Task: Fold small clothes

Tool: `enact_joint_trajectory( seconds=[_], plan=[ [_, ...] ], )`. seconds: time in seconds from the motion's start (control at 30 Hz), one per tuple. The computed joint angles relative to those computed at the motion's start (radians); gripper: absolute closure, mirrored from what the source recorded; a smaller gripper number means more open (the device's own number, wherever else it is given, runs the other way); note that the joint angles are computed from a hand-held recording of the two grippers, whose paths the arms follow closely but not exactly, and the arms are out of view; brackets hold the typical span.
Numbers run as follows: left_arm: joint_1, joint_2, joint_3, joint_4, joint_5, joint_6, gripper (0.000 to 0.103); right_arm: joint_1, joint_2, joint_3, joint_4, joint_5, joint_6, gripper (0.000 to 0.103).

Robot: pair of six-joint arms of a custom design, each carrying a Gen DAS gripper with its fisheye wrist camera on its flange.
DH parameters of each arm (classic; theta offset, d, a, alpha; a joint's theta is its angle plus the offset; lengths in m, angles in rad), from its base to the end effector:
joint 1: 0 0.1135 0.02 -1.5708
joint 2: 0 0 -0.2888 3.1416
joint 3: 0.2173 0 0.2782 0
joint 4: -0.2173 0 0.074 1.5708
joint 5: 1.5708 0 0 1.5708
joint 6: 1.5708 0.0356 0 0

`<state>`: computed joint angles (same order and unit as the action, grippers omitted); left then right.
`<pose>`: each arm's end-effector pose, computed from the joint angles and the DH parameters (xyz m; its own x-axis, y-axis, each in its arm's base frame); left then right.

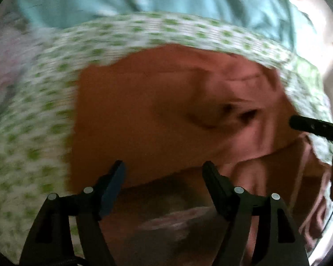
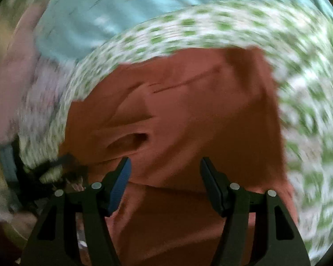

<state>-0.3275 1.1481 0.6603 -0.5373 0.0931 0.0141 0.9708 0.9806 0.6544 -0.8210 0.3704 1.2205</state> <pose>0.2133 -0.0760 0.2090 -0.8041 0.2880 -0.5201 0.3774 0.9233 -0.0721 0.1122 0.1412 0.2255 -0.8204 0.3515 -0.4510 0.2483 0.9295 0.2728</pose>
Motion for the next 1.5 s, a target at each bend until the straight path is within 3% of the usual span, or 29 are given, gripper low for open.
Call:
enact_joint_trajectory(
  seconds=[0.2,0.37,0.4,0.43,0.47,0.5,0.63,0.77,0.93,1.07,1.27,1.5],
  plan=[
    [0.276,0.026,-0.03,-0.008,0.012,0.13,0.026,0.005,0.342,0.164,0.111,0.065,-0.381,0.037],
    [0.269,0.11,-0.059,0.066,-0.024,0.107,0.024,-0.02,0.548,0.254,0.159,0.123,-0.6,0.037],
    [0.255,0.12,-0.063,0.082,-0.028,0.087,0.022,-0.04,0.582,0.265,0.163,0.123,-0.627,0.042],
    [0.252,0.127,-0.064,0.096,-0.029,0.079,0.022,-0.059,0.585,0.261,0.176,0.105,-0.634,0.068],
    [0.248,0.136,-0.059,0.105,-0.032,0.073,0.022,-0.096,0.568,0.244,0.198,0.063,-0.624,0.092],
    [0.248,0.144,-0.051,0.106,-0.029,0.07,0.022,-0.121,0.546,0.234,0.205,0.042,-0.606,0.095],
    [0.256,0.163,-0.025,0.101,-0.017,0.069,0.022,-0.219,0.25,0.087,0.225,0.026,-0.387,0.097],
    [0.23,0.177,0.004,0.098,-0.024,0.05,0.023,-0.325,-0.092,-0.054,0.095,0.044,-0.155,0.097],
    [0.217,0.198,0.033,0.112,-0.068,0.002,0.025,-0.395,-0.293,-0.158,-0.006,0.006,-0.04,0.097],
    [0.265,0.215,0.039,0.108,-0.038,-0.013,0.03,-0.362,-0.316,-0.191,0.007,-0.015,-0.013,0.097],
    [0.384,0.229,0.056,0.069,0.104,-0.046,0.03,-0.277,-0.293,-0.145,0.037,0.068,-0.054,0.097],
    [0.328,0.224,0.057,0.075,0.048,-0.04,0.032,-0.296,-0.332,-0.228,-0.028,0.038,0.027,0.097]
  ],
)
